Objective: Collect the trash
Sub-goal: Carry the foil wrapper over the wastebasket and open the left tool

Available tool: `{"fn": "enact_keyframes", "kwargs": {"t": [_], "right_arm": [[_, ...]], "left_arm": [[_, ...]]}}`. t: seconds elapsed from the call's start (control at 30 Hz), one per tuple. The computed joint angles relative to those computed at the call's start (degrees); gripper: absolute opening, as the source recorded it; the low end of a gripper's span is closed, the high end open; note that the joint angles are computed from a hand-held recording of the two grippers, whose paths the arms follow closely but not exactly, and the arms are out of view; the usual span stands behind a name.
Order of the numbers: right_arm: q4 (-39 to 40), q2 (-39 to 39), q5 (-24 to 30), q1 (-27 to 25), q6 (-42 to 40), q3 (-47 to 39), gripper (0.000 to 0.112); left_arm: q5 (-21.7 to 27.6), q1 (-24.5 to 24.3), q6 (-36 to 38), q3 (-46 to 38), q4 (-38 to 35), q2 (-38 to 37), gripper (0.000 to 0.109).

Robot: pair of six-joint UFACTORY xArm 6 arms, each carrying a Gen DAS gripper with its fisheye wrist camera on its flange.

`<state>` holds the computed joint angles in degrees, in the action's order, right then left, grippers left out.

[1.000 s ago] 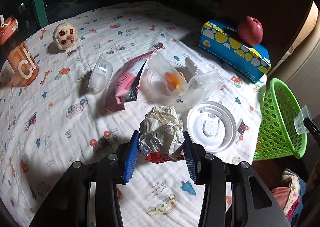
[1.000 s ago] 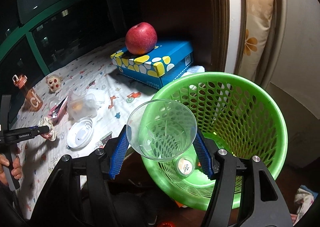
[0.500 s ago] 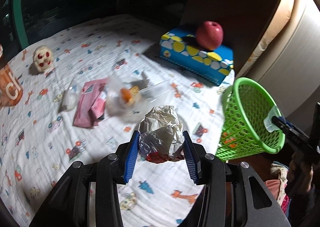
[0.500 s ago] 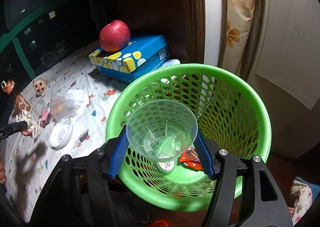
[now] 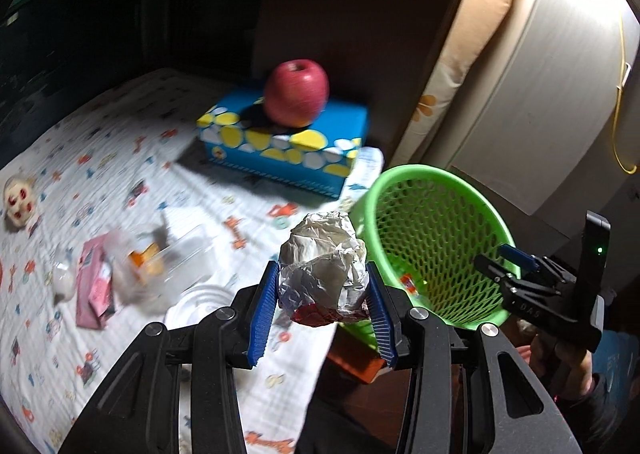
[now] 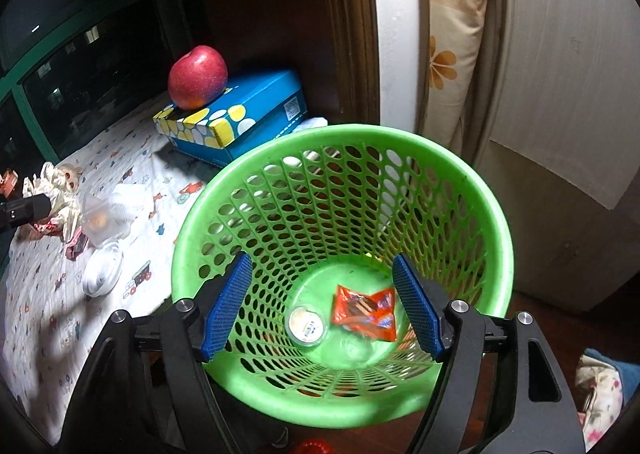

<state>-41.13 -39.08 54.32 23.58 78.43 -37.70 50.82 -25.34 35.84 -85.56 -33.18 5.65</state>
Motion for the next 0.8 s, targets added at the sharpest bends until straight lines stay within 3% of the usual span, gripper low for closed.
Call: {"fn": "enact_keyframes", "kwargs": {"t": [0.67,0.73,0.8], "right_arm": [[-1.3,-13.4,8.5,3.3,4.1,6.3,0.078],[-1.1,-14.1,8.9,3.5,4.5,6.8,0.078],[-1.0,-14.7,9.0,3.6,4.9,7.3,0.078]], "left_arm": [[2.5,-11.6,-2.6,-6.4,2.4,7.5,0.042],[2.4,-12.2,-2.5,-6.2,2.5,7.8,0.044],[2.1,-12.8,-2.4,-5.9,2.4,8.0,0.056]]}}
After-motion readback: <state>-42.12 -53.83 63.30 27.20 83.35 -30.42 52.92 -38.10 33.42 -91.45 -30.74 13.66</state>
